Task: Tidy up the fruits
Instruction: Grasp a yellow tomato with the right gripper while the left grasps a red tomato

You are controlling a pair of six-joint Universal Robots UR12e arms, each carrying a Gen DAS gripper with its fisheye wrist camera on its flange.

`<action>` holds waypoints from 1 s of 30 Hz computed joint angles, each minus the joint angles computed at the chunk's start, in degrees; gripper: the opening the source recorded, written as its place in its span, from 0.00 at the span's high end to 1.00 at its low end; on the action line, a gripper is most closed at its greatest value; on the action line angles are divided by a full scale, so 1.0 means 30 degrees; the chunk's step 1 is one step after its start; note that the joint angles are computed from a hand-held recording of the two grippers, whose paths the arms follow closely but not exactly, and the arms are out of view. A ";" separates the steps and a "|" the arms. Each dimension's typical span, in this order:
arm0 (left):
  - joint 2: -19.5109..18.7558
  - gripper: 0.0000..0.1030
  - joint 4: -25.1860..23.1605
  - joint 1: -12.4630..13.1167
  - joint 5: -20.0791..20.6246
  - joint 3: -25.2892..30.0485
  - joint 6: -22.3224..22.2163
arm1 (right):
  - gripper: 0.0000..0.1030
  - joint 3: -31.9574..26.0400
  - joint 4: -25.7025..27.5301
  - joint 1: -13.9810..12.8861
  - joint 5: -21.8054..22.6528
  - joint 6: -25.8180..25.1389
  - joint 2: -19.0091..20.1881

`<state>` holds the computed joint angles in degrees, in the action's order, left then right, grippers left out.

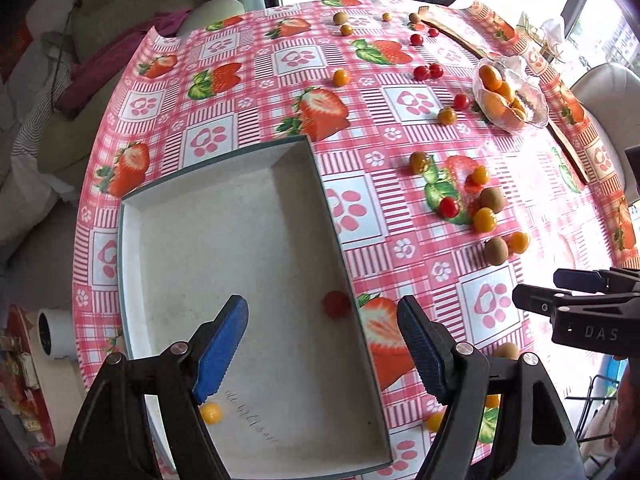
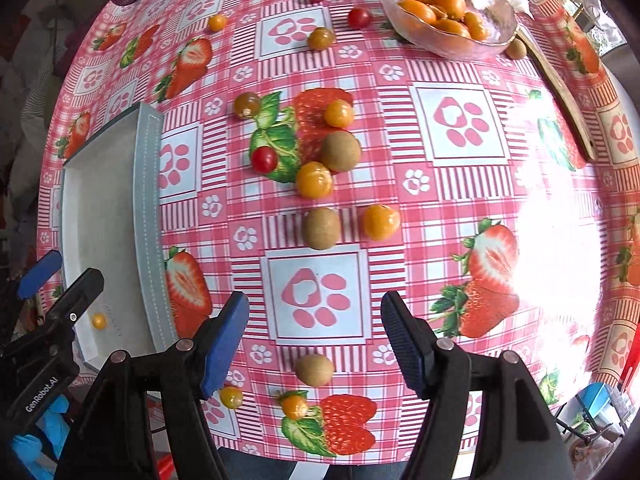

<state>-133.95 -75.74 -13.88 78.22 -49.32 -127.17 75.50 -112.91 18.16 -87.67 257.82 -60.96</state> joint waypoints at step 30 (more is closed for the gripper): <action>-0.0945 0.25 0.0858 -0.2191 0.1398 -0.0656 -0.0132 | 0.50 0.1701 -0.0368 -0.0874 -0.1273 -0.4277 -0.0239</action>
<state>-136.79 -73.16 -20.46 82.41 -51.29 -127.57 80.61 -114.01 15.53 -91.49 244.99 -61.68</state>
